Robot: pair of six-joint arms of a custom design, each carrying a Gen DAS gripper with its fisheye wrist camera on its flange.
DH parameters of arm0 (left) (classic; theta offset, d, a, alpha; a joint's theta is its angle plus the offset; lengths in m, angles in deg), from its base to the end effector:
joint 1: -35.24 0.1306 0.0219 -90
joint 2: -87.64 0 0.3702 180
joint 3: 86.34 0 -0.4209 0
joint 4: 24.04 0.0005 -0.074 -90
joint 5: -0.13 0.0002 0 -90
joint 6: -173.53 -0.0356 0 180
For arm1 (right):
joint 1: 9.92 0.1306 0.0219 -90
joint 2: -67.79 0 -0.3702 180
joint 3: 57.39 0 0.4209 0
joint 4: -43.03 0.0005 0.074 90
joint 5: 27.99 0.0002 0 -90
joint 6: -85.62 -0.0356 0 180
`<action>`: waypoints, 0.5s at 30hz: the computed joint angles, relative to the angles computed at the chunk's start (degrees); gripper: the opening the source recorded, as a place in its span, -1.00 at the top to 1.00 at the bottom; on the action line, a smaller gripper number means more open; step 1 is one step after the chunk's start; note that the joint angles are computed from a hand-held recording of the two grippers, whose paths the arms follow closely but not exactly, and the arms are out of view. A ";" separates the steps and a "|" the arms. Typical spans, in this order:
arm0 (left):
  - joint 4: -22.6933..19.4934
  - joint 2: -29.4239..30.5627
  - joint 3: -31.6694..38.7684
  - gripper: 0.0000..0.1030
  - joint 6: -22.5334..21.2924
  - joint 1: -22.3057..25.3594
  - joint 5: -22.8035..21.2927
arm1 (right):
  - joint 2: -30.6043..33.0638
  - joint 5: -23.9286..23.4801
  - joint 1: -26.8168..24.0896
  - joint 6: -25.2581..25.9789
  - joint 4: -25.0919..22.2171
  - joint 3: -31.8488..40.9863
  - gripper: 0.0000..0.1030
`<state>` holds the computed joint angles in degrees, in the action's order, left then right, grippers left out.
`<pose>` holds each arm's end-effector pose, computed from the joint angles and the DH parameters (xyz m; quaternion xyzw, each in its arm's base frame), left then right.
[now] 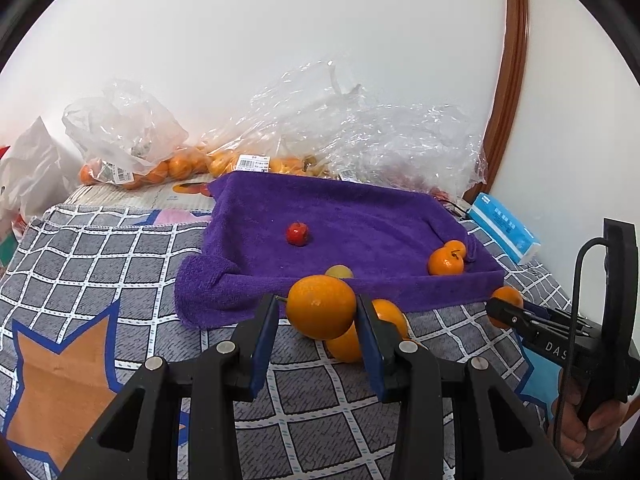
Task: Organize fruits
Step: 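Carry both held oranges up and over the purple towel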
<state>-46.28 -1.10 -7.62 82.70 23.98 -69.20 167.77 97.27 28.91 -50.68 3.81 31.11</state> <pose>0.5162 -0.1161 0.3479 0.1745 0.8581 -0.1998 0.4396 0.4523 0.3370 0.3315 0.1601 0.8890 0.0067 0.4290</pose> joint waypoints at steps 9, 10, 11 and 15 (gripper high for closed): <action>1.36 -1.26 -1.14 0.28 0.47 -0.19 -0.31 | -0.46 -0.88 1.71 0.58 -0.09 0.27 0.19; 2.37 -1.77 -1.72 0.28 0.75 -0.11 -0.28 | -0.45 -0.75 1.86 0.67 -0.13 0.42 0.19; 2.91 -2.14 -2.02 0.28 0.90 -0.03 -0.07 | -0.53 -0.67 2.01 0.77 0.14 0.45 0.19; 1.45 -2.02 -1.25 0.28 1.69 0.36 0.58 | -0.71 -0.70 2.32 1.23 0.60 0.80 0.19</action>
